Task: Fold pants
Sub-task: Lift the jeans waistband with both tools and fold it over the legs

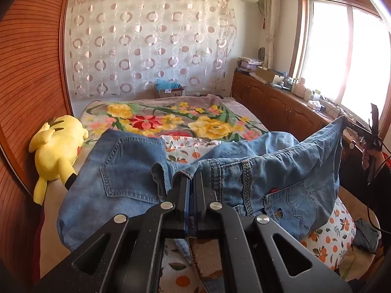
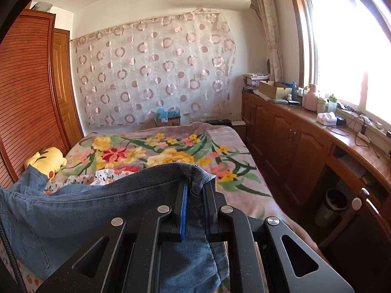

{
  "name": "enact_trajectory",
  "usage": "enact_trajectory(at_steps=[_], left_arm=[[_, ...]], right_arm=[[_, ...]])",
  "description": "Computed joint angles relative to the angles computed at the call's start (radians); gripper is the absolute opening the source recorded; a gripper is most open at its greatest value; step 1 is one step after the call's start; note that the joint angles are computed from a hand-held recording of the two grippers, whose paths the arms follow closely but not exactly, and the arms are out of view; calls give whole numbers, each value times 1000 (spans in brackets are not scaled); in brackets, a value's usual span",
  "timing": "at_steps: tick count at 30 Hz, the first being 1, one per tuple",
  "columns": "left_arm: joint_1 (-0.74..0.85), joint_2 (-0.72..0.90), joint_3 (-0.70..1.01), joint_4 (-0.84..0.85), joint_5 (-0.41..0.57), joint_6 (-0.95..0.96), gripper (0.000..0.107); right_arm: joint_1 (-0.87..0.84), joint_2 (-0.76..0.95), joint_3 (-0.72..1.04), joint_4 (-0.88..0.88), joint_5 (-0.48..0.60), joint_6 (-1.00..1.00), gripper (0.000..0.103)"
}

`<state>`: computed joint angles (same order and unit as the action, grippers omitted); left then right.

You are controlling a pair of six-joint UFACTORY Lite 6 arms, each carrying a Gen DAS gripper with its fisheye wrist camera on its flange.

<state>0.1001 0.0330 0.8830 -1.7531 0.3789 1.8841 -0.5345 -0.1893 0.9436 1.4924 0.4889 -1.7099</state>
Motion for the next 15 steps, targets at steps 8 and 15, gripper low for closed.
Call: enact_trajectory(at_steps=[8, 15], left_arm=[[-29, 182, 206, -19, -40, -12, 3], [-37, 449, 481, 76, -100, -152, 2]], right_arm=[[96, 97, 64, 173, -99, -156, 10], [280, 389, 358, 194, -292, -130, 10]])
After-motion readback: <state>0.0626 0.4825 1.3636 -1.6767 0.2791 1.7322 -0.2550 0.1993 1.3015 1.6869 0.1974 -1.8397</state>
